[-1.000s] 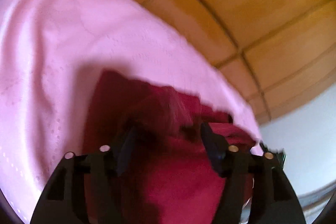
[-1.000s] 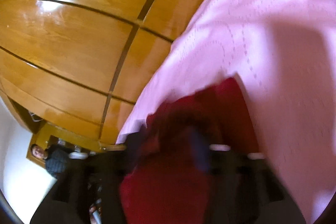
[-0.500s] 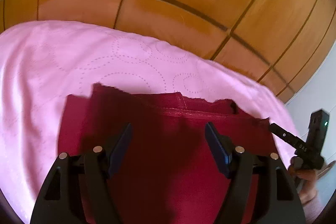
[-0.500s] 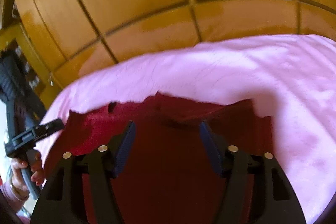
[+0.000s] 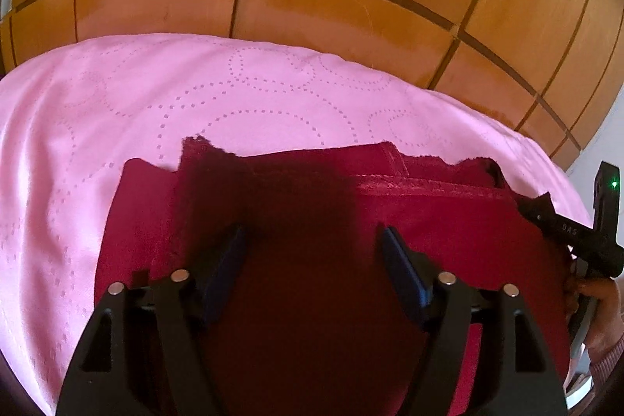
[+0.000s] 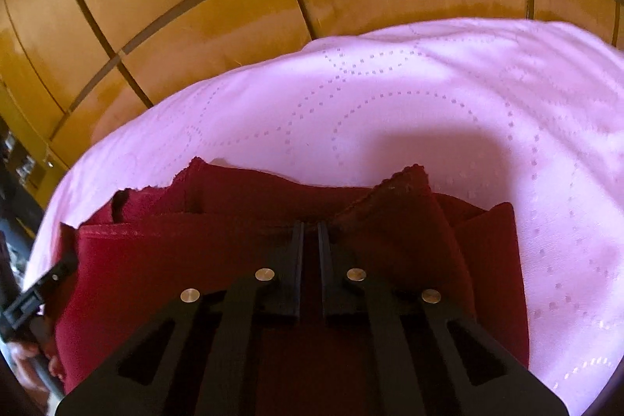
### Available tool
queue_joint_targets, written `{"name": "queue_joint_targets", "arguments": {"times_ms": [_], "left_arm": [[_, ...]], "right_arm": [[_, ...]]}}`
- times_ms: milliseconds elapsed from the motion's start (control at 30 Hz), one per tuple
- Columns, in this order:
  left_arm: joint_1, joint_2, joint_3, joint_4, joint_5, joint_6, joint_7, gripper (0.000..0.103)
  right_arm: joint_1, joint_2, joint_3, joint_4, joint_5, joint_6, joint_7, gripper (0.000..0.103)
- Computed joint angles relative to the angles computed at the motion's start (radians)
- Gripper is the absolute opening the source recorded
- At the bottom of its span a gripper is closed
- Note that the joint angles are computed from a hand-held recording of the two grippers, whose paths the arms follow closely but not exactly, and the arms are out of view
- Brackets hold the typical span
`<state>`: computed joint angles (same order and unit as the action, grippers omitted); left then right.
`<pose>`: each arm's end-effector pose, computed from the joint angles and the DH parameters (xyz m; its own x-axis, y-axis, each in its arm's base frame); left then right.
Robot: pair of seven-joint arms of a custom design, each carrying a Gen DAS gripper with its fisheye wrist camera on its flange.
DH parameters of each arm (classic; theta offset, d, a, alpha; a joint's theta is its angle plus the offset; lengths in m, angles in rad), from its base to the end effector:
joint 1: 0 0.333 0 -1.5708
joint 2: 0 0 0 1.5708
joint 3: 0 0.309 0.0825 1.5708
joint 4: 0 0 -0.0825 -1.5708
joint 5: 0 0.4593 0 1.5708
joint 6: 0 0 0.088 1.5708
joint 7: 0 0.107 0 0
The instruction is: Fold small clothes
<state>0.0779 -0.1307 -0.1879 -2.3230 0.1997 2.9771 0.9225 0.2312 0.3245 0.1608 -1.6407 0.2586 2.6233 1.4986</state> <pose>0.5950 -0.0811 0.4334 0.2289 -0.9365 0.2658 -0.6679 -0.3497 -0.6570 0.7158 0.2750 0.4702 0.3248 -0.9140 -0.2432 -0.7941 -0.1239 -0.5950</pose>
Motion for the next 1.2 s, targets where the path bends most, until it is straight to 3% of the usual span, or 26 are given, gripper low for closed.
{"name": "queue_joint_targets", "arguments": {"times_ms": [133, 333, 400, 533, 667, 800, 900, 967, 1100, 1200], "left_arm": [[-0.01, 0.0, 0.009, 0.025, -0.011, -0.063, 0.025, 0.075], [-0.013, -0.001, 0.028, 0.021, -0.058, -0.043, 0.017, 0.075], [0.003, 0.0, 0.012, 0.015, -0.012, -0.037, -0.011, 0.075], [0.025, -0.016, -0.022, 0.037, 0.14, -0.113, -0.112, 0.076], [0.042, -0.06, -0.032, 0.014, 0.215, -0.147, -0.185, 0.08], [0.078, -0.082, -0.044, -0.014, 0.273, -0.194, -0.278, 0.083], [0.064, -0.069, -0.012, -0.04, 0.214, -0.133, -0.264, 0.086], [0.071, -0.053, -0.024, -0.02, 0.239, -0.155, -0.266, 0.09], [0.064, -0.043, -0.024, -0.008, 0.303, -0.179, -0.3, 0.092], [0.057, -0.048, -0.012, -0.016, 0.297, -0.165, -0.296, 0.092]], "right_arm": [[-0.015, -0.009, 0.011, -0.013, 0.036, 0.009, -0.024, 0.004], [-0.024, -0.013, 0.02, -0.023, 0.089, 0.028, -0.054, 0.004], [-0.03, -0.017, 0.026, -0.028, 0.112, 0.036, -0.069, 0.004], [-0.036, -0.038, 0.033, -0.061, 0.153, 0.084, -0.1, 0.006], [-0.078, -0.1, 0.085, -0.146, 0.344, 0.206, -0.253, 0.029], [-0.018, -0.132, 0.009, -0.176, 0.204, 0.169, -0.126, 0.029], [0.006, -0.112, -0.02, -0.154, 0.111, 0.139, -0.04, 0.029], [0.023, -0.092, -0.036, -0.134, 0.034, 0.127, 0.023, 0.029], [0.033, -0.084, -0.043, -0.134, -0.073, 0.138, 0.091, 0.029], [-0.008, -0.093, -0.004, -0.153, 0.008, 0.158, 0.033, 0.029]]}}
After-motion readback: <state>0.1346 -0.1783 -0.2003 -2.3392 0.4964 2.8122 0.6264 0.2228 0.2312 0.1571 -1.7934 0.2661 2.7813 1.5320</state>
